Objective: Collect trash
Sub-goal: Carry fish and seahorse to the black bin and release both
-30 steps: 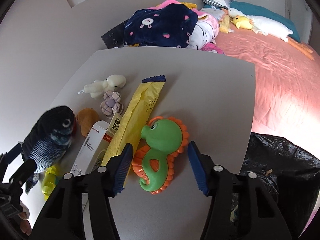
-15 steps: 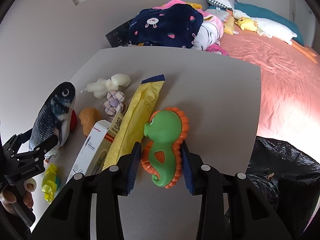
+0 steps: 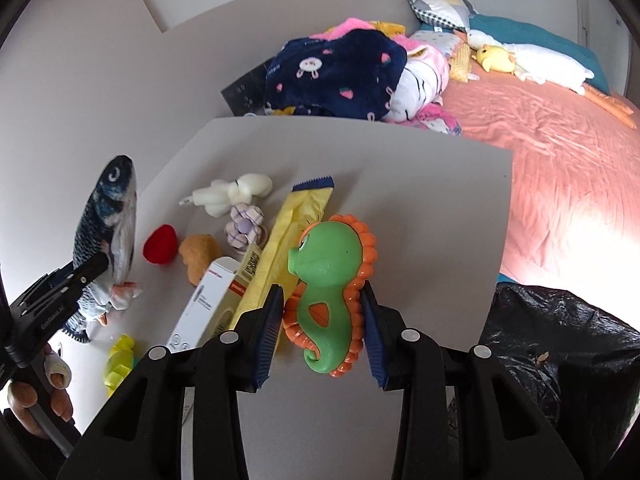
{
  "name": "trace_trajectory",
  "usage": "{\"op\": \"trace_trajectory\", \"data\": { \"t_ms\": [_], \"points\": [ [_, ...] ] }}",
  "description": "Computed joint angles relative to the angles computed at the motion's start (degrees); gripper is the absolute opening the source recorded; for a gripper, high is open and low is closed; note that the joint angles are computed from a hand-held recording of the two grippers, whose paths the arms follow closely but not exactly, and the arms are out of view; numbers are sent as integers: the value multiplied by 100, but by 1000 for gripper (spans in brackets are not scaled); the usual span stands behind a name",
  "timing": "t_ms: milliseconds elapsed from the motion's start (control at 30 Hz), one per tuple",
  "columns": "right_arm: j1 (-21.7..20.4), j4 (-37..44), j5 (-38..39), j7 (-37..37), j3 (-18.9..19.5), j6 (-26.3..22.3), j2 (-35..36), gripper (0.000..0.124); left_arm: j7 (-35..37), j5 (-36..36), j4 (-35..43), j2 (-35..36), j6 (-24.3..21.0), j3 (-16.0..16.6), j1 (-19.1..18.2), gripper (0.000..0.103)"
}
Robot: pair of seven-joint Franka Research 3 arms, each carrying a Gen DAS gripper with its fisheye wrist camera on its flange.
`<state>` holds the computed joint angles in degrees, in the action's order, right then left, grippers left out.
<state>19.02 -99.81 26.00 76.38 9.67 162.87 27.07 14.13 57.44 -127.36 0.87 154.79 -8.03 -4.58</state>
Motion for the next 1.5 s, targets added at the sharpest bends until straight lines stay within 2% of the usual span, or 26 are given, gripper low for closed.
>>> {"op": "trace_trajectory", "data": {
  "t_ms": [367, 600, 1033, 1500],
  "points": [
    [-448, -635, 895, -851, 386, 315, -604, 40, -56, -102, -64, -493, -192, -281, -129, 41],
    [-640, -1059, 1735, -1666, 430, 317, -1091, 40, -78, -72, 239, -383, -346, -461, -351, 42],
    [-615, -1824, 3286, -3071, -31, 300, -1978, 40, 3, -49, 1003, 168, -445, -553, -969, 42],
    [-594, -2420, 4095, -3612, -554, 463, -2565, 40, 635, -247, 1923, 888, -333, -454, -1572, 43]
  ]
}}
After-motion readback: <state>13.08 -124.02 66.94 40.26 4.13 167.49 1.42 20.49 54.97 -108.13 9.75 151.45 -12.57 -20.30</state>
